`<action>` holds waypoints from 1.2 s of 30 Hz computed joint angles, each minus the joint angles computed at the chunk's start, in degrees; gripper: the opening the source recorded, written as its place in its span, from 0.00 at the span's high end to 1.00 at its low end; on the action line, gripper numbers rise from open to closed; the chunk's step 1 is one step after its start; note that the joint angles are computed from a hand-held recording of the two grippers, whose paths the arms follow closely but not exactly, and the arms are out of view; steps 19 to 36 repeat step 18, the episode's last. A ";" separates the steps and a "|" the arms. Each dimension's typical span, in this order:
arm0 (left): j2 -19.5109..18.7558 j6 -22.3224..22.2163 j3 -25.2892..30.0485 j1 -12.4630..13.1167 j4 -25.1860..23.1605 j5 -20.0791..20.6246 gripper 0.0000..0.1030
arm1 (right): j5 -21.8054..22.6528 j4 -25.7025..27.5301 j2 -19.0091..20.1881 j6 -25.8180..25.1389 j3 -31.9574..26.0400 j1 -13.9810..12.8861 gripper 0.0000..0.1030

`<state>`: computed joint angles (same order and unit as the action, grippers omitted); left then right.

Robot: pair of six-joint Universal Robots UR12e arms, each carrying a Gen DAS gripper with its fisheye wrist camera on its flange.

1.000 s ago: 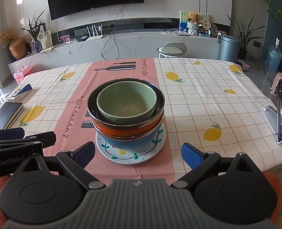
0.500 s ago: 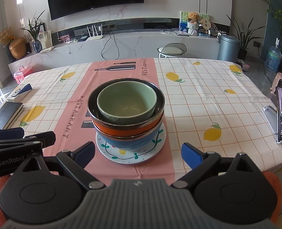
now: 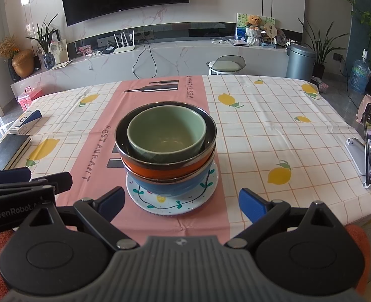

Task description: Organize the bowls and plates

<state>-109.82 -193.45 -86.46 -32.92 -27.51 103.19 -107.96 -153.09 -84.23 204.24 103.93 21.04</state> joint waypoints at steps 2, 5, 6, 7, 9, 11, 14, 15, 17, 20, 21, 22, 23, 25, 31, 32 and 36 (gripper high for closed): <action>0.00 -0.01 0.00 -0.01 0.00 0.02 0.19 | 0.06 0.04 -0.01 0.08 0.05 -0.01 0.07; 0.00 0.01 0.00 0.00 0.01 0.01 0.19 | 0.19 0.22 0.02 0.28 0.10 0.01 0.07; -0.01 0.02 -0.01 0.00 0.06 0.03 0.19 | 0.18 0.28 0.03 0.29 0.08 0.04 0.07; -0.01 -0.02 -0.04 -0.05 0.11 0.07 0.19 | 0.17 0.30 0.04 0.27 0.07 0.05 0.07; 0.00 0.01 -0.04 -0.01 0.05 0.02 0.19 | 0.13 0.36 0.04 0.24 0.05 0.09 0.07; 0.00 0.05 -0.04 0.01 0.09 0.01 0.19 | 0.16 0.39 0.04 0.27 0.03 0.07 0.07; 0.06 0.14 -0.09 0.00 0.34 0.01 0.19 | 0.30 0.54 0.02 0.43 -0.01 0.05 0.07; 0.06 0.10 -0.09 -0.04 0.36 0.06 0.19 | 0.41 0.54 0.01 0.48 -0.01 0.01 0.07; 0.14 0.08 -0.03 -0.01 0.23 0.05 0.19 | 0.47 0.63 -0.01 0.55 -0.02 -0.02 0.07; 0.14 0.11 0.00 -0.04 0.19 0.05 0.19 | 0.50 0.63 -0.02 0.57 -0.02 -0.03 0.07; 0.14 0.11 0.00 -0.04 0.19 0.05 0.19 | 0.50 0.63 -0.02 0.57 -0.02 -0.03 0.07; 0.14 0.11 0.00 -0.04 0.19 0.05 0.19 | 0.50 0.63 -0.02 0.57 -0.02 -0.03 0.07; 0.14 0.11 0.00 -0.04 0.19 0.05 0.19 | 0.50 0.63 -0.02 0.57 -0.02 -0.03 0.07; 0.14 0.11 0.00 -0.04 0.19 0.05 0.19 | 0.50 0.63 -0.02 0.57 -0.02 -0.03 0.07; 0.14 0.11 0.00 -0.04 0.19 0.05 0.19 | 0.50 0.63 -0.02 0.57 -0.02 -0.03 0.07; 0.14 0.11 0.00 -0.04 0.19 0.05 0.19 | 0.50 0.63 -0.02 0.57 -0.02 -0.03 0.07; 0.14 0.11 0.00 -0.04 0.19 0.05 0.19 | 0.50 0.63 -0.02 0.57 -0.02 -0.03 0.07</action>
